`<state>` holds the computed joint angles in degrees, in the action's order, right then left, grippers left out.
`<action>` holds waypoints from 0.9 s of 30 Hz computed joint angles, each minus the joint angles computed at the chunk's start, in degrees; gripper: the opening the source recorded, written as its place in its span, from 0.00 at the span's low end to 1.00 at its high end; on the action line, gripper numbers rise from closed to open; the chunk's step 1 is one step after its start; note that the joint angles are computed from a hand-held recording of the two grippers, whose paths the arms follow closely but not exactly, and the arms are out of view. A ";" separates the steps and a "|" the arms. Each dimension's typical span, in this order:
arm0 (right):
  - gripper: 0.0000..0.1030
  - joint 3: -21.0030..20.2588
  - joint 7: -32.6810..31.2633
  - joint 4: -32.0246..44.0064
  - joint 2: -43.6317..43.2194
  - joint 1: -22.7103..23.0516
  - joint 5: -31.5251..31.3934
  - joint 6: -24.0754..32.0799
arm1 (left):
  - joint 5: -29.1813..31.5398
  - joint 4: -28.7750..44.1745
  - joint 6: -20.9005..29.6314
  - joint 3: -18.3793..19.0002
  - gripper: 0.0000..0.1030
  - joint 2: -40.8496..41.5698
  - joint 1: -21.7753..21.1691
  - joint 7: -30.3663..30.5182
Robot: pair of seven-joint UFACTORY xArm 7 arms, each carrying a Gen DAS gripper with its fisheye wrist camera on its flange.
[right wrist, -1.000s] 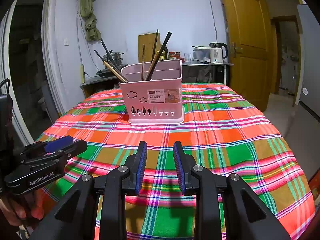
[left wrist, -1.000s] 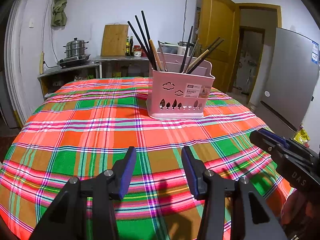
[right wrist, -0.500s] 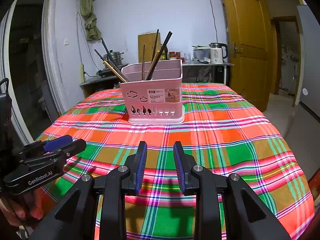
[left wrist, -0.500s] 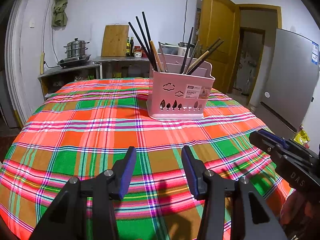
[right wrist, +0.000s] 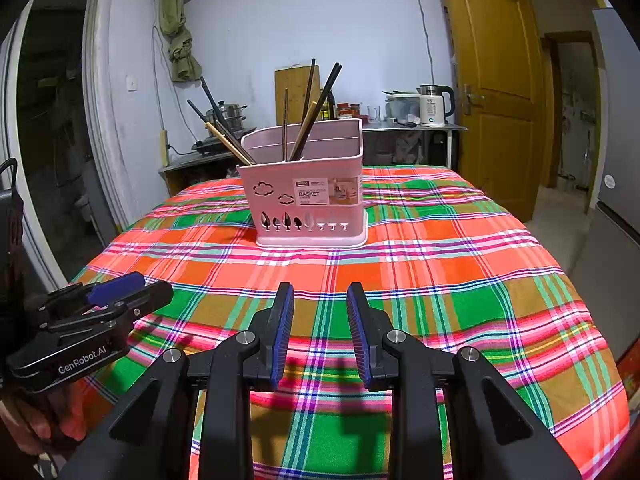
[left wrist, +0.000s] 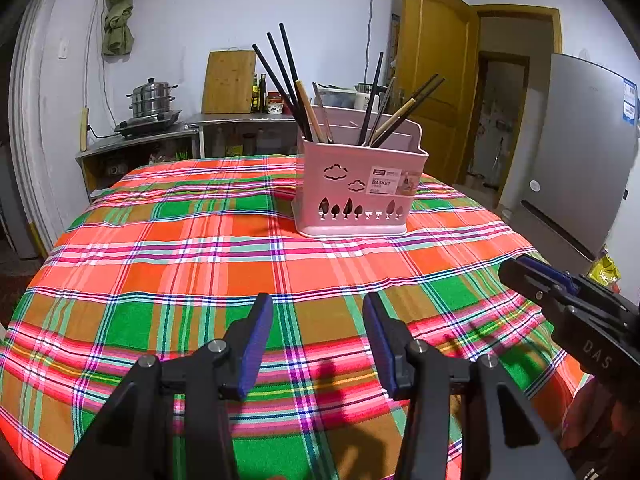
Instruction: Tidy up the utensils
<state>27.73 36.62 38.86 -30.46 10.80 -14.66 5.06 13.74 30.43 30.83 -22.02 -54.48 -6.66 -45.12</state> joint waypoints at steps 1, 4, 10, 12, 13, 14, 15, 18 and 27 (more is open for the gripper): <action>0.27 -0.05 0.02 -0.02 -0.05 0.05 0.02 0.03 | 0.00 0.06 0.03 -0.04 0.47 0.05 -0.03 -0.03; 0.27 -0.08 0.01 0.00 -0.03 0.08 -0.02 0.06 | 0.02 0.08 0.13 -0.02 0.47 0.00 -0.10 -0.08; 0.27 -0.05 0.06 -0.02 -0.06 0.03 -0.06 0.02 | 0.03 -0.06 0.09 0.06 0.47 -0.26 -0.42 0.12; 0.27 -0.05 0.07 0.01 -0.02 0.04 -0.06 0.04 | 0.07 0.04 0.18 -0.09 0.47 -0.27 -0.39 0.11; 0.27 -0.05 0.07 0.01 -0.02 0.04 -0.07 0.04 | 0.07 0.04 0.21 -0.12 0.47 -0.30 -0.43 0.11; 0.27 -0.08 0.08 -0.02 -0.07 0.06 -0.06 0.07 | 0.06 0.05 0.19 -0.11 0.47 -0.28 -0.45 0.12; 0.27 -0.13 0.03 0.00 -0.03 0.12 -0.06 0.08 | 0.07 0.15 0.13 -0.19 0.47 -0.13 -0.37 0.06; 0.27 -0.07 0.08 0.01 -0.03 0.07 -0.07 0.07 | 0.18 0.14 0.19 -0.25 0.47 -0.21 -0.38 0.10; 0.27 -0.10 0.07 -0.02 -0.08 0.12 -0.11 0.11 | 0.55 0.39 0.27 -0.54 0.47 -0.15 -0.35 0.30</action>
